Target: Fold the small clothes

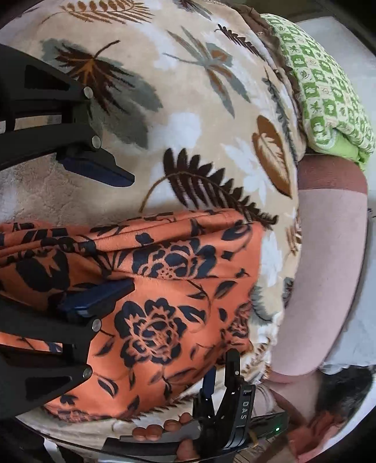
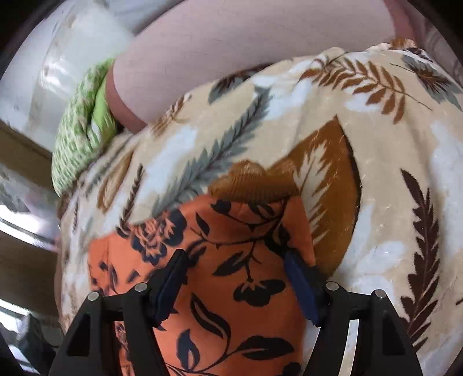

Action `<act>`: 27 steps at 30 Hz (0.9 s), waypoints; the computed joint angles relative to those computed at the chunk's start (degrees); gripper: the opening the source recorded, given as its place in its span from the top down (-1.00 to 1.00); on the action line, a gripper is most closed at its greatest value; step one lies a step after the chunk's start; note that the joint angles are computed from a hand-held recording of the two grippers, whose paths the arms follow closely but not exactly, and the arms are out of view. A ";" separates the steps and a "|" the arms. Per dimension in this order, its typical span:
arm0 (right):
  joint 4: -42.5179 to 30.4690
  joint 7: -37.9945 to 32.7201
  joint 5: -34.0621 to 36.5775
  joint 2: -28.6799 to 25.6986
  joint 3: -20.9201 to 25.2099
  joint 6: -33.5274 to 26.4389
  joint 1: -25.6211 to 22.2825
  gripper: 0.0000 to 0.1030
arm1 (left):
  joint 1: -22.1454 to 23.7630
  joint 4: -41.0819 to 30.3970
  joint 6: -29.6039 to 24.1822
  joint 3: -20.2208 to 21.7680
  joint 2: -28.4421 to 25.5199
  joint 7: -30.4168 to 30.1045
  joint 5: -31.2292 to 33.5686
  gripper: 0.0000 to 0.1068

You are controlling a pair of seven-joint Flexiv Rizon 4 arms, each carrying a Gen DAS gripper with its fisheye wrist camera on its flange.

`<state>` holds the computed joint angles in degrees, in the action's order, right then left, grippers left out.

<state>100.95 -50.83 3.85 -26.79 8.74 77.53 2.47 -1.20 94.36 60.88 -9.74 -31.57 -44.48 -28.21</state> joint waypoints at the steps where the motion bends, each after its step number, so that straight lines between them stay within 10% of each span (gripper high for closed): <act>1: 1.38 0.71 -1.34 1.35 -1.35 0.77 1.31 -0.41 | 0.44 0.20 0.18 -0.43 0.31 0.74 -0.48 -0.27; 11: 14.04 2.35 -0.02 9.32 3.25 6.92 4.67 -0.56 | 0.00 5.60 2.49 1.95 3.28 3.26 -0.72 -0.31; 18: 23.57 18.06 -13.99 15.07 -10.13 15.17 17.19 -0.56 | 3.62 11.72 4.47 -2.01 8.97 10.46 -9.29 -0.37; 23: 23.92 16.52 -10.19 13.33 -1.72 13.55 12.31 -0.56 | 0.13 12.91 4.54 2.93 8.28 7.61 -2.78 -0.41; 27: 26.93 21.07 -14.40 15.70 -6.71 17.44 16.42 -0.56 | 2.08 14.60 4.99 0.82 10.03 8.95 -6.03 -0.41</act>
